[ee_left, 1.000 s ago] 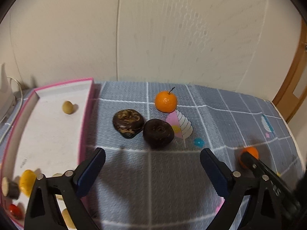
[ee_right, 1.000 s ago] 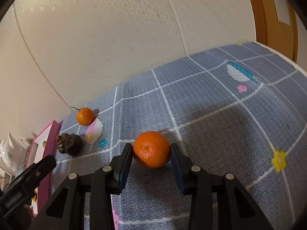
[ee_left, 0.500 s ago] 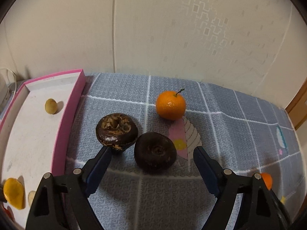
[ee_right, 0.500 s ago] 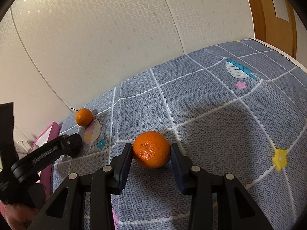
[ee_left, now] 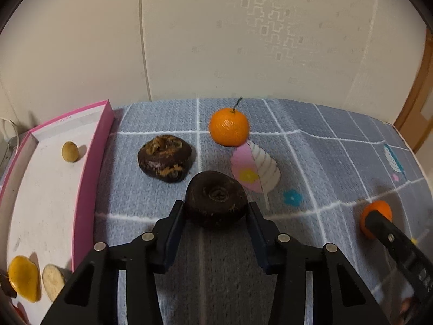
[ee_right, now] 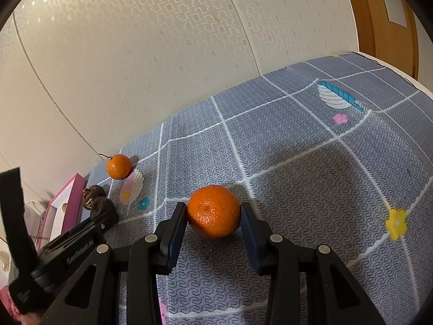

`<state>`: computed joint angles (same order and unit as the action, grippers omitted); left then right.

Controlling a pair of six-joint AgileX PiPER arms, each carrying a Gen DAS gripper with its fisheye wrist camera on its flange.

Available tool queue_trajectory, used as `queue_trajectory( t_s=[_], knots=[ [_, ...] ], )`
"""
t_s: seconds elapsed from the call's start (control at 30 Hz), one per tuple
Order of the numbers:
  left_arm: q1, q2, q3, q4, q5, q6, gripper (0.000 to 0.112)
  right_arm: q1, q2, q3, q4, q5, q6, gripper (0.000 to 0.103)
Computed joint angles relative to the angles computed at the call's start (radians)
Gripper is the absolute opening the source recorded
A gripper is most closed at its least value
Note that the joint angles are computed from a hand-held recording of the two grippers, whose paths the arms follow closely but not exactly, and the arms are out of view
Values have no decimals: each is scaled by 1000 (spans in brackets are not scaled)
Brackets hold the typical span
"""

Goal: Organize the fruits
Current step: 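Lift the dark brown fruit with the left tool while the right holds the mandarin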

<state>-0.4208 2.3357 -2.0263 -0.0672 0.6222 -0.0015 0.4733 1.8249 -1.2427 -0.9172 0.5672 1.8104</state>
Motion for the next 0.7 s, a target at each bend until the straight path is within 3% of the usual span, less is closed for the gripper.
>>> queue_trajectory(
  t_s=[0.13,0.33,0.7],
  knots=[
    [23,-67,128,-124,-62,98,46,0,-1,0,1,1,-1,41],
    [54,-81,146,-236,-58,180,46,2,-3,0,5,6,-5,41],
    [35,-78,147,-175,-67,141,46,2,-4,2,2,3,1,41]
  ],
)
